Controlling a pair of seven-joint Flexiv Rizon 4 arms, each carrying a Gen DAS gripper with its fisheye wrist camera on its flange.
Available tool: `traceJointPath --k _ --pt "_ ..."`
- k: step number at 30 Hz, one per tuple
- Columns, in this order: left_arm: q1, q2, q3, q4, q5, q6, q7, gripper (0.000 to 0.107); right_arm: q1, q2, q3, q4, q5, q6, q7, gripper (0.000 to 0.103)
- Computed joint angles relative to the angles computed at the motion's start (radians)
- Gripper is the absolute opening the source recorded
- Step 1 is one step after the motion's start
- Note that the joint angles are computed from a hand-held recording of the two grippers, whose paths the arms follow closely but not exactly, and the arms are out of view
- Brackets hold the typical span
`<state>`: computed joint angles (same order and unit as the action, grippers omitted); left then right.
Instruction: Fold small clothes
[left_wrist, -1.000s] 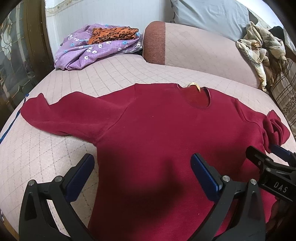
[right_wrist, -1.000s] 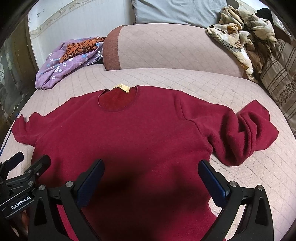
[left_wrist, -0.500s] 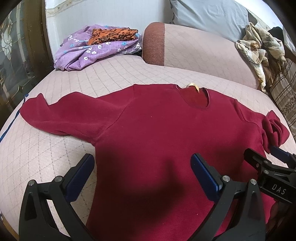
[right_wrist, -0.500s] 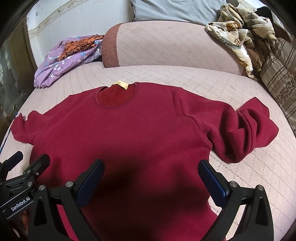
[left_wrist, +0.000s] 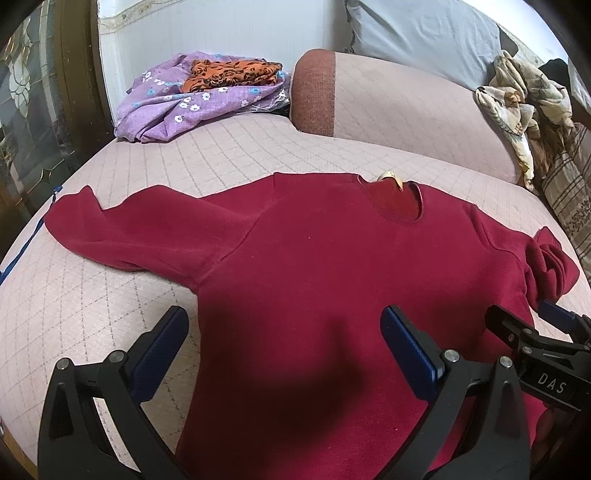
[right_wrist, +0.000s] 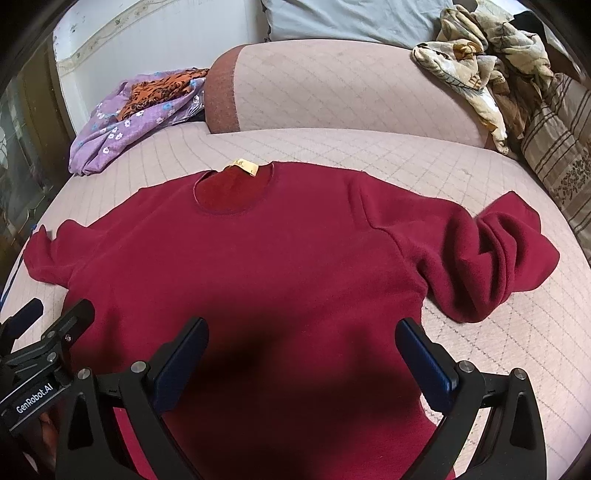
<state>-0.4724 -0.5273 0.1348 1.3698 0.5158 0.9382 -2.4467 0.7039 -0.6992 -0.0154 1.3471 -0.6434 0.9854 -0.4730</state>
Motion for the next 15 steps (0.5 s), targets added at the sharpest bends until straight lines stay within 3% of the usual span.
traceJointPath --k 15 --pt "-0.001 0.0 0.0 0.003 0.006 0.001 -0.002 0.103 0.0 -0.007 0.004 -0.009 0.01 -0.005 -0.011 0.102"
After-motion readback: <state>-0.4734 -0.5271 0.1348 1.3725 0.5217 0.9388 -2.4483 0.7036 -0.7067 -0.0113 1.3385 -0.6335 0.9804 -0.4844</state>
